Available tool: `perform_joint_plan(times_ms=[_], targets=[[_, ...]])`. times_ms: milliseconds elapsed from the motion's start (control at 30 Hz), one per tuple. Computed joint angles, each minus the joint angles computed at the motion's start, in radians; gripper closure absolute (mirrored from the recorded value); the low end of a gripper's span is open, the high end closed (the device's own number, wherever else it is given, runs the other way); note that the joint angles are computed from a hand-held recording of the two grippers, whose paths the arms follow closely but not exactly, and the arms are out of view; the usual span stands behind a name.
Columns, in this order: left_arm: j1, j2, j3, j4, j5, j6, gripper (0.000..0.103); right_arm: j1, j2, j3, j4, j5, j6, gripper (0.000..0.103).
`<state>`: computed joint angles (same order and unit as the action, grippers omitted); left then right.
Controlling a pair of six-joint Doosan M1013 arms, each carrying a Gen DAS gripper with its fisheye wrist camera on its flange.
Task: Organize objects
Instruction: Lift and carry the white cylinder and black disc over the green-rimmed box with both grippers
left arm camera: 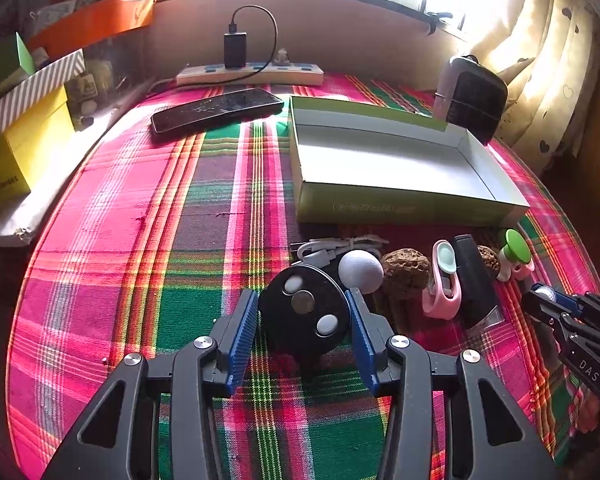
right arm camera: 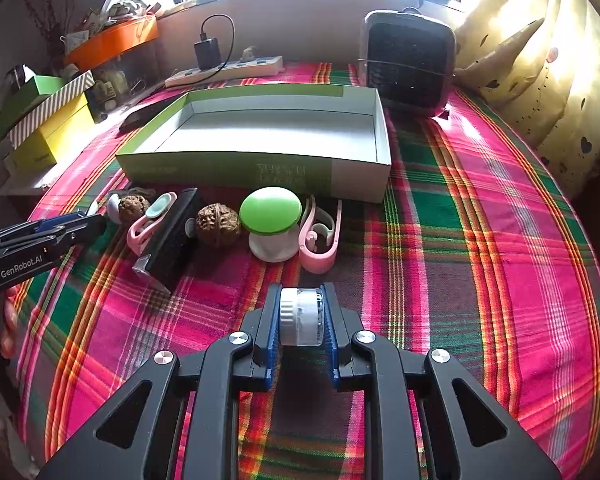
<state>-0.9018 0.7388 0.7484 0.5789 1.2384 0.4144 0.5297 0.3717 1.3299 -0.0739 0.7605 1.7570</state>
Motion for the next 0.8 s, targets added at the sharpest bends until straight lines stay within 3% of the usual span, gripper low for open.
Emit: perform_joint_plan(times_ms=[800], targets=[[-0.004, 0.005, -0.058, 0.044, -0.004, 0.041, 0.060, 0.005, 0.001, -0.045, 0.017, -0.056, -0.062, 0.083]])
